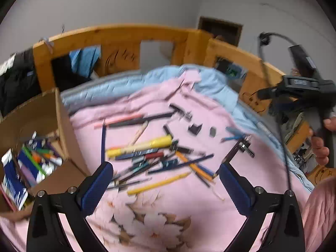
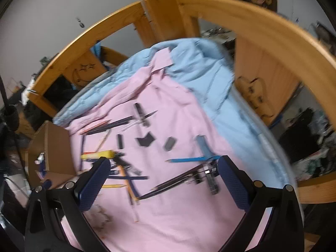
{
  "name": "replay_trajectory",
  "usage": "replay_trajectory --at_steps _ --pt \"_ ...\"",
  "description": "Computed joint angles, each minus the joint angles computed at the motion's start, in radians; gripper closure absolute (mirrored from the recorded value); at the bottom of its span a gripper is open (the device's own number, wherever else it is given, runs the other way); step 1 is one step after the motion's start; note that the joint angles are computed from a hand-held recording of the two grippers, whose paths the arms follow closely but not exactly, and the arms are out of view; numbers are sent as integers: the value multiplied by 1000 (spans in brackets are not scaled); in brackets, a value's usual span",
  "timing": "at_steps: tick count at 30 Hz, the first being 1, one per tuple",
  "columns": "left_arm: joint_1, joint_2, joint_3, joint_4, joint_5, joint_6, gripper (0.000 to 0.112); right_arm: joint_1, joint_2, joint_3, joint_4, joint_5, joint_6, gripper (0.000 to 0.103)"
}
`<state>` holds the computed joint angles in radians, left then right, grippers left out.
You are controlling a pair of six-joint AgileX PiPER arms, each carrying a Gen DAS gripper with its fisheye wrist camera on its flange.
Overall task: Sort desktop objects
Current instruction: 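Move the left tool down toward the yellow highlighter among the pens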
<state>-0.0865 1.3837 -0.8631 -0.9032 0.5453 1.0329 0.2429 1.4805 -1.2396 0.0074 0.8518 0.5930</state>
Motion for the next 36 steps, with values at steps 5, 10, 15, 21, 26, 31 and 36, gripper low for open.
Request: replay_trajectory --at_steps 5,10,15,21,26,31,36 --pt "25 5 26 -159 11 204 9 -14 19 13 110 -25 -73 0" --pt "-13 76 27 -63 -102 150 9 -30 70 21 238 -32 -164 0" --pt "-4 110 21 -40 -73 148 9 -71 116 41 403 -49 -289 0" --pt "-11 127 -85 55 60 57 9 -123 189 35 606 -98 -441 0" --pt "5 162 -156 41 116 63 9 -151 247 25 712 -116 -531 1" --pt "24 247 -250 53 133 5 9 -150 310 -75 648 -119 -534 7" --pt "31 270 -259 37 83 11 9 -214 358 -125 778 -76 -648 8"
